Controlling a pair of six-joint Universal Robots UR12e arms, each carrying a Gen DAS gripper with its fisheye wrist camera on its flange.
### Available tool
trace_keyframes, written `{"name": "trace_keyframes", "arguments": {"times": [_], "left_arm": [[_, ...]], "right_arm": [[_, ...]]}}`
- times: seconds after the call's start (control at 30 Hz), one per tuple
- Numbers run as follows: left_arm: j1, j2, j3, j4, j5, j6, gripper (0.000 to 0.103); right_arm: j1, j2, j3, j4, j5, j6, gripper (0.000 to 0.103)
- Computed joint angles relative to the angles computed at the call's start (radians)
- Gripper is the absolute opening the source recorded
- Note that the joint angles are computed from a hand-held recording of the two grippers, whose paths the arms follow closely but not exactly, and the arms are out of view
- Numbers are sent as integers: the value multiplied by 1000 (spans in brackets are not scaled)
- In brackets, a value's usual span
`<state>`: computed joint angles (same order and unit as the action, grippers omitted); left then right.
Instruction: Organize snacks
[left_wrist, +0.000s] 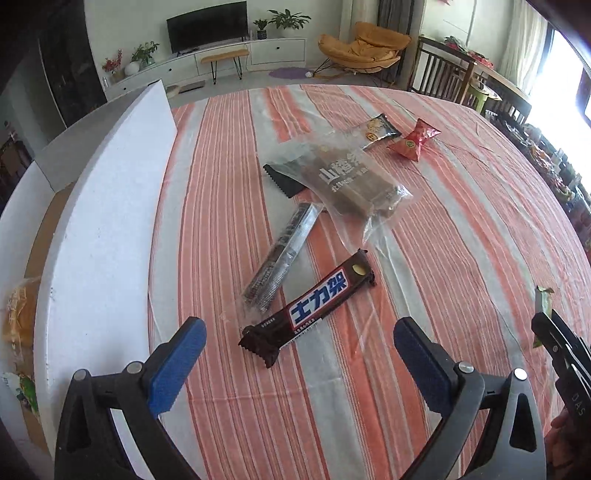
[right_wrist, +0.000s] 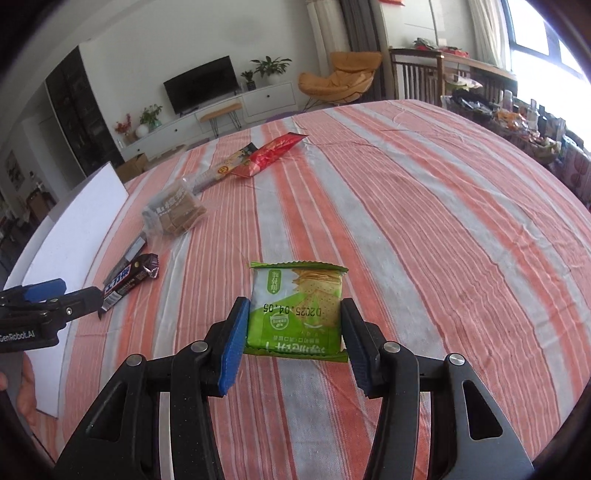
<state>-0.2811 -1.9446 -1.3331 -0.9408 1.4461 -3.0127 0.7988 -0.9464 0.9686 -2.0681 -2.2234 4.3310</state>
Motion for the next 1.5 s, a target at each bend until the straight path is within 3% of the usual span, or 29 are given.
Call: {"name": "trace_keyframes", "arguments": {"times": [0.07,0.13,0.2,0.27,0.3,0.37,0.47,0.5,0.6,0.67,0.77,0.83,0.87,0.93,0.97,1.1,1.17,1.27,1.3,1.33,1.4,1.47,1.5], "left_arm": [[5,-19,14,-27,1,-32,100],[0,-30,24,-60,12,-3,97],[-10,-28,21,-97,20,55,80],[-25,-1,-22,-45,46,138,70],[-25,13,-37,-52,28,172,57],[-18,37,-48,-120,-27,217,49],[-2,81,-87,-151,-114,236,50],[-1,88,-92,-147,-118,231,57],[-9,92,-96,-74,-99,202,80],[-23,77,-82,-21,-59,183,80],[-45,17,-20,-23,0,175,79],[-60,-13,9,-50,55,191,55],[-61,-19,15,-68,49,205,35],[-50,-10,2,-62,-24,228,19],[-47,-6,2,-88,-38,227,17],[-21,48,-59,-134,-112,153,17],[-9,79,-100,-131,-144,124,20],[-10,101,-143,-57,-126,115,33],[-17,102,-150,-36,-96,115,45],[-25,99,-149,-22,-56,113,49],[-34,95,-159,21,-25,135,51],[-35,96,-170,53,-21,166,50],[-32,97,-172,56,-35,166,43]], "right_arm": [[1,-13,25,-28,-11,31,52],[0,-24,48,-49,-11,62,52],[0,-32,62,-53,-6,88,52],[0,-33,64,-56,-5,93,52],[0,-31,62,-56,-5,89,52],[1,-27,52,-48,-7,76,52],[4,-20,41,-40,-11,59,52],[4,-20,40,-36,-11,58,52],[2,-18,37,-28,-2,60,52],[2,-16,32,-18,0,59,52],[4,-17,33,-25,-8,50,52],[6,-21,43,-43,-12,49,52],[6,-25,50,-52,-13,52,52],[6,-30,60,-65,-15,61,52],[6,-32,66,-73,-15,65,52],[0,-33,69,-88,18,54,53],[0,-12,21,0,24,43,53],[-1,37,-83,168,44,8,55],[-5,49,-106,203,69,-5,55],[-9,58,-121,228,95,-17,55],[-8,57,-117,212,101,-45,70],[-10,34,-69,143,114,-36,73],[-12,10,-19,65,126,-21,73]]}}
